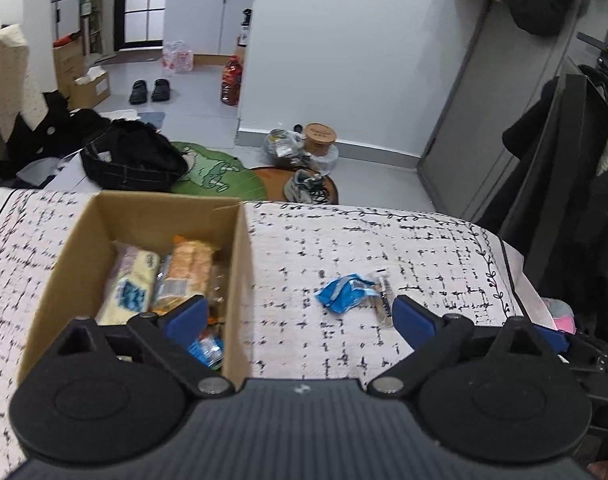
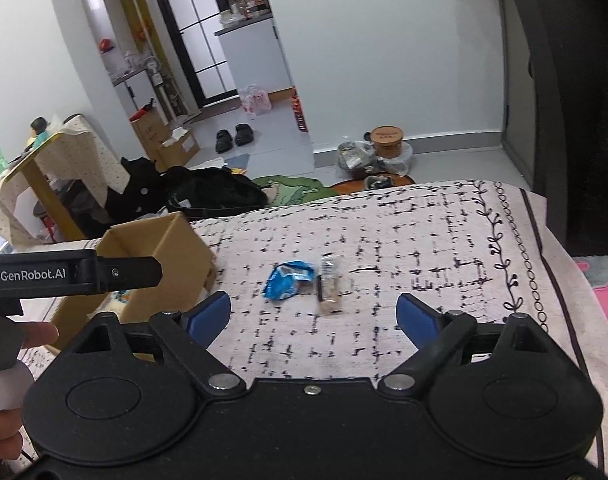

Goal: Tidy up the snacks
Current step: 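Move both open grippers from the box to the remaining packets, then grasp the small clear packet with the right gripper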

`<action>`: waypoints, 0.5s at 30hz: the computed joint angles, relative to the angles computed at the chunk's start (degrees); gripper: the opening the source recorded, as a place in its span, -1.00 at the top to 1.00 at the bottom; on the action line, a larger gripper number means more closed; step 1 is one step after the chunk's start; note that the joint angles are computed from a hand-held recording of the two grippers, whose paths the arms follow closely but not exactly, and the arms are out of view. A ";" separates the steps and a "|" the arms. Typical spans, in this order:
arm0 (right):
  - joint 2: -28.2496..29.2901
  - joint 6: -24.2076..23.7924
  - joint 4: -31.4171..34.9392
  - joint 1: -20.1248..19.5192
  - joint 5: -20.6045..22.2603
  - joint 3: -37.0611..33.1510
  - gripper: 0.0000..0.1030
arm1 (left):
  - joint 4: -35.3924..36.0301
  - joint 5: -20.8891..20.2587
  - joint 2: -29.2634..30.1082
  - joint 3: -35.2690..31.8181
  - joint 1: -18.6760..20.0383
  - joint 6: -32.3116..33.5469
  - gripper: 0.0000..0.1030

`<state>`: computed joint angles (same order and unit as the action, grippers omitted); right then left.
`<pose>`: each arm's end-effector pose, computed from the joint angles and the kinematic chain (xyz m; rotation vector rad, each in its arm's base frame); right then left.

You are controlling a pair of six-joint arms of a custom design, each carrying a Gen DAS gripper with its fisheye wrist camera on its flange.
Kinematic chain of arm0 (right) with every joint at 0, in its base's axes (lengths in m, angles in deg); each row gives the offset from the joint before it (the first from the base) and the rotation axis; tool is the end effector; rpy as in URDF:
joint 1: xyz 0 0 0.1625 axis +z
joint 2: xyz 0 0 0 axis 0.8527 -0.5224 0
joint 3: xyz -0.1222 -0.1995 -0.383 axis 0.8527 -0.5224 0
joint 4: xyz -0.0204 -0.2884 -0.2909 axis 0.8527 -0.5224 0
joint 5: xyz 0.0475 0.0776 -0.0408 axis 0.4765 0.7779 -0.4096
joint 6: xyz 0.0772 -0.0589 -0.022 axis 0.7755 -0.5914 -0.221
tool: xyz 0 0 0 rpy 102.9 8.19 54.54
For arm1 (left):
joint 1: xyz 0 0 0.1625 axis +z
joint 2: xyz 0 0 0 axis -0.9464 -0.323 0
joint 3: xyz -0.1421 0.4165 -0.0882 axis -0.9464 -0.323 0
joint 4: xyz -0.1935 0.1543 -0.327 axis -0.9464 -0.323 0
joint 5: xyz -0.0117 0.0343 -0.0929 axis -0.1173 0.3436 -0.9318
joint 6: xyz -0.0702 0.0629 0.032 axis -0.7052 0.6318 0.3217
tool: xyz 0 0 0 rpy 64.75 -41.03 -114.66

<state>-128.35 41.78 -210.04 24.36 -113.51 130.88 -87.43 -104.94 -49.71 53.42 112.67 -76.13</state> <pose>0.0492 -0.5479 0.2990 0.4331 -2.4513 1.0672 -0.3517 -0.5872 0.0622 0.4251 2.4297 -0.8894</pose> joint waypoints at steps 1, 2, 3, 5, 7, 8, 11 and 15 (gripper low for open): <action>0.20 -0.11 -0.15 -0.09 -0.21 -0.26 -0.74 | 0.02 -0.25 0.36 -0.48 0.14 0.44 -0.89; 0.39 -0.23 -0.37 -0.13 -0.42 -0.41 -0.74 | -0.06 -0.58 0.75 -0.99 0.28 0.97 -0.88; 0.59 -0.34 -0.54 -0.15 -0.67 -0.63 -0.74 | -0.50 -1.04 1.12 -1.36 0.44 1.77 -0.88; 0.97 -0.57 -0.96 -0.27 -0.84 -1.00 -0.74 | -0.97 -1.89 1.81 -2.14 0.76 3.10 -0.88; 1.43 -0.34 -1.44 -0.41 -1.02 -1.36 -0.74 | -0.84 -2.66 2.54 -3.14 1.16 3.76 -0.86; 1.64 -0.19 -1.52 -0.55 -1.04 -1.57 -0.74 | -1.10 -2.88 2.94 -3.52 1.35 4.39 -0.86; 2.48 -0.55 -1.80 -0.88 -1.29 -2.24 -0.62 | -1.91 -2.61 4.31 -4.71 1.74 6.52 -0.83; 3.28 0.24 0.20 -1.49 -0.73 -3.52 -0.45 | -1.57 -3.31 5.56 -6.21 2.46 7.34 -0.67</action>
